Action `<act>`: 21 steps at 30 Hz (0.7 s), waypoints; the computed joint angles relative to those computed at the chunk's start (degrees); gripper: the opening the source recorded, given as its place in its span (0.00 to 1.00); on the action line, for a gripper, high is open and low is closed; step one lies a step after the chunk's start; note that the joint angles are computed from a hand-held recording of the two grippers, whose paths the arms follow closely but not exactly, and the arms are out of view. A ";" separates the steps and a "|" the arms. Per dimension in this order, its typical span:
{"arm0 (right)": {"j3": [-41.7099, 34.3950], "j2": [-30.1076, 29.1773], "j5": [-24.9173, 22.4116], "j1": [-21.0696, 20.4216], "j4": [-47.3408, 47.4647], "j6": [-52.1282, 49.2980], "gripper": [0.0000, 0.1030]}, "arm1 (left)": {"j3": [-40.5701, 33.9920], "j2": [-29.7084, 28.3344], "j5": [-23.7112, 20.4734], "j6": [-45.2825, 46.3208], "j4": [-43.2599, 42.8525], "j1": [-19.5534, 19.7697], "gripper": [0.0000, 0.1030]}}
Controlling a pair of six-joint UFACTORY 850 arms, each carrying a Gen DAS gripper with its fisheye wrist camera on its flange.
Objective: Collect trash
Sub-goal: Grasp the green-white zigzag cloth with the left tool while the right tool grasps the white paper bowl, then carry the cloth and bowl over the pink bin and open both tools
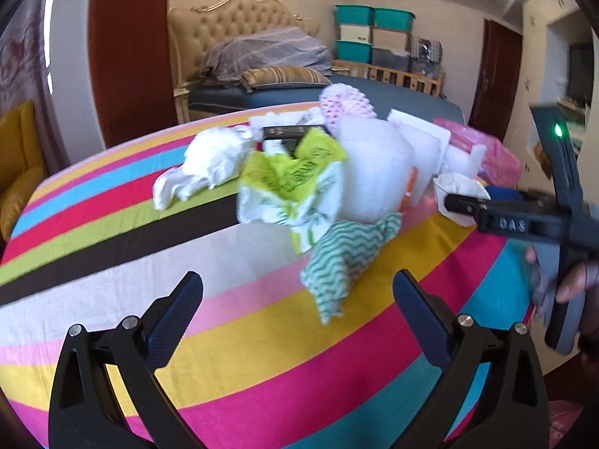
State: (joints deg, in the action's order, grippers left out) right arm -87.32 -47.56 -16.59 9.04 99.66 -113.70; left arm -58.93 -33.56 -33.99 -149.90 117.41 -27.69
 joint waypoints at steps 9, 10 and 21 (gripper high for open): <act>-2.62 -1.60 -1.90 -0.50 -10.81 8.89 0.74 | -7.69 -4.30 8.52 14.90 -10.76 1.87 0.68; -2.48 -1.63 -2.30 -0.66 -10.31 7.91 0.72 | -8.25 -4.67 9.00 16.16 -11.59 1.93 0.65; 4.64 1.61 -8.50 -3.82 3.79 -6.62 0.69 | -7.89 -4.98 7.95 16.39 -8.19 -0.54 0.22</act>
State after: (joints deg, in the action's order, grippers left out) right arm -82.69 -45.94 -25.08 5.23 103.45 -120.32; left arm -66.82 -38.53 -26.04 -133.51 109.22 -28.22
